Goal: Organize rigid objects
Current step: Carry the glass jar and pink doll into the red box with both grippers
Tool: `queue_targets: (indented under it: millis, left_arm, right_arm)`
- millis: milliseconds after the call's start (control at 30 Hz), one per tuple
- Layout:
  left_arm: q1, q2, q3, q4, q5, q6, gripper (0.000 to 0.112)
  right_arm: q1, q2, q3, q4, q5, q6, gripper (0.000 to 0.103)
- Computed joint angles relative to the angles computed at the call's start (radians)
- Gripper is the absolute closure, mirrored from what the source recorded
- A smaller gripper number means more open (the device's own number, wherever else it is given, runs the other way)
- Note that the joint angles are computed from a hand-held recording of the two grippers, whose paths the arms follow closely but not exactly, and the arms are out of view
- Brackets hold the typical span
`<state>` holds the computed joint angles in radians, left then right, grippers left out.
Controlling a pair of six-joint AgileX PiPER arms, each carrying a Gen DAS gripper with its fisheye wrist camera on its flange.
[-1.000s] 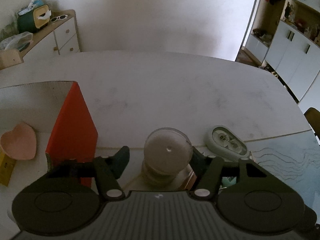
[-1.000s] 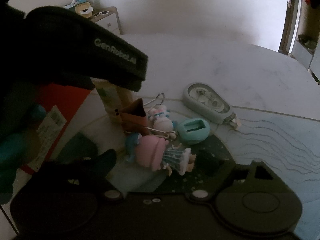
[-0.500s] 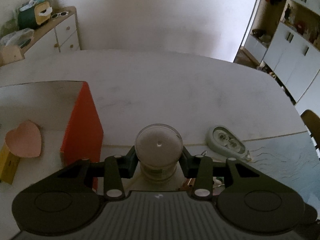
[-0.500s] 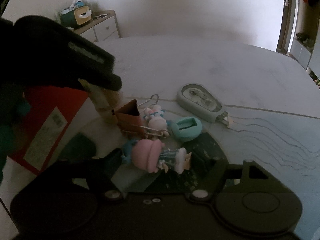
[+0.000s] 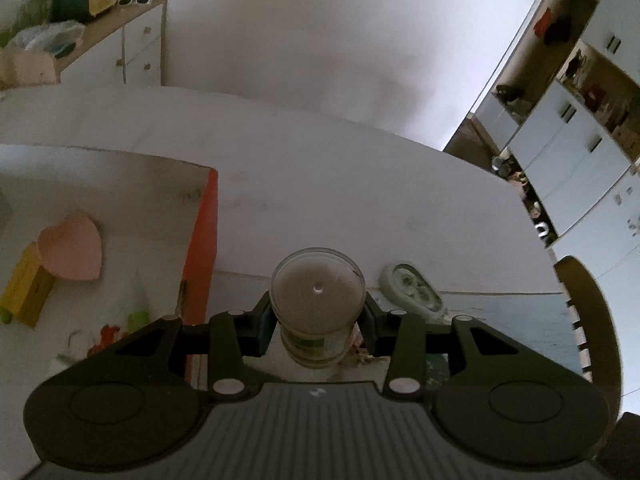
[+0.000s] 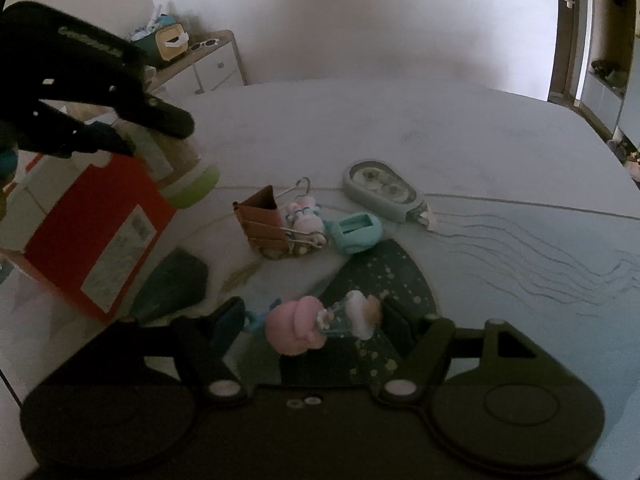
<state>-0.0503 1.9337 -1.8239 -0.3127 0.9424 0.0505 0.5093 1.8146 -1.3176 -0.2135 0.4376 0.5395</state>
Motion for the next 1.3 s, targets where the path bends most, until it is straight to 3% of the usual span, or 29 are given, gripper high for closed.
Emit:
queue_targets:
  millis: [233,500,633,967,1300]
  left_arm:
    - [0.077,-0.038,-0.008,-0.093,0.071,0.032,0.070]
    - [0.140,-0.110,0.053,-0.115,0.044,0.093,0.070]
    - [0.205,-0.112,0.047,-0.179,0.073,0.150,0.070]
    - [0.350,-0.109,0.003,-0.209,0.124,0.266,0.070]
    - [0.502,0.001,-0.123,-0.183,0.196,0.374,0.070]
  right_arm:
    - [0.013,-0.065,0.038,-0.017,0.002,0.013,0.030]
    - [0.054,-0.098,0.010,0.010,0.027,0.013,0.030]
    - [0.095,-0.094,-0.036,-0.015,0.042,0.041,0.030]
    - [0.204,0.041,-0.314,-0.107,0.147,0.130,0.030]
    - [0.298,0.325,-0.796,-0.123,0.364,0.079,0.030]
